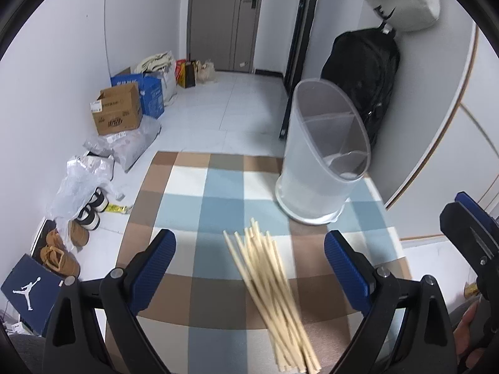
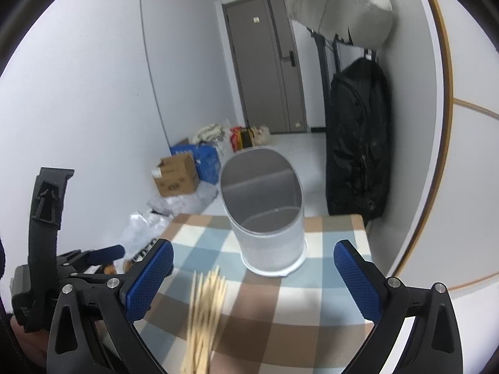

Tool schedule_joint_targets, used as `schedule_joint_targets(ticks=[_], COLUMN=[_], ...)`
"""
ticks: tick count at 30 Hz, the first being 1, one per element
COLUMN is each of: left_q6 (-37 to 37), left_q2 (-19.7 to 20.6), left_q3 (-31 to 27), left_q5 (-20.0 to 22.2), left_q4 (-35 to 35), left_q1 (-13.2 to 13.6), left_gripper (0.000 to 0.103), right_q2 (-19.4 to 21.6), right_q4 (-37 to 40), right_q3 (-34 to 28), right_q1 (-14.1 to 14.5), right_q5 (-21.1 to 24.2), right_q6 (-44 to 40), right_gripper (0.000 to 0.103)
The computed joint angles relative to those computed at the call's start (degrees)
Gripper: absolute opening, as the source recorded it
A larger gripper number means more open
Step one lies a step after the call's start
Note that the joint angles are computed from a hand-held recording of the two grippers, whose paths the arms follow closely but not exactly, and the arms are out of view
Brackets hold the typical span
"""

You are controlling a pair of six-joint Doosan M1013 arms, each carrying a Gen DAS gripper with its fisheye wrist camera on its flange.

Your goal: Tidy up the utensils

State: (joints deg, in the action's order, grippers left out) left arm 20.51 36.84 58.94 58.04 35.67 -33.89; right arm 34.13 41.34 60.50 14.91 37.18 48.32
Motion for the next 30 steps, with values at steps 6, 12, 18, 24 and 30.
schedule_joint_targets(ticks=[6,12,18,24,30], left_q6=[2.8,4.4,8.1,10.4,13.8], left_q2=[1.4,2.5,4.2,6.1,9.1], left_q3=[-1.3,-1.3,-3.7,-6.7,-11.6], left_q5=[3.3,5.0,8.5,12.1,18.5], left_q4=[-9.8,-20.0,-22.8,-25.0,-22.6], left_q1=[3.1,5.7,6.3,6.7,5.8], left_gripper=[0.093,0.090,0.089,0.085,0.080], right_q2=[2.1,4.9,7.6,10.2,10.9], right_q4=[-4.9,-12.0,-10.5,-9.9,-9.8], right_q3=[-3.3,-7.3,-11.2,-15.6,-16.9], right_q1=[0.2,1.2,0.9,0.6,0.5], right_q5=[4.9,10.3,14.7,19.8,21.5], right_q6=[4.0,5.7,5.0,8.6,10.0], right_gripper=[0.103,0.103,0.102,0.094,0.094])
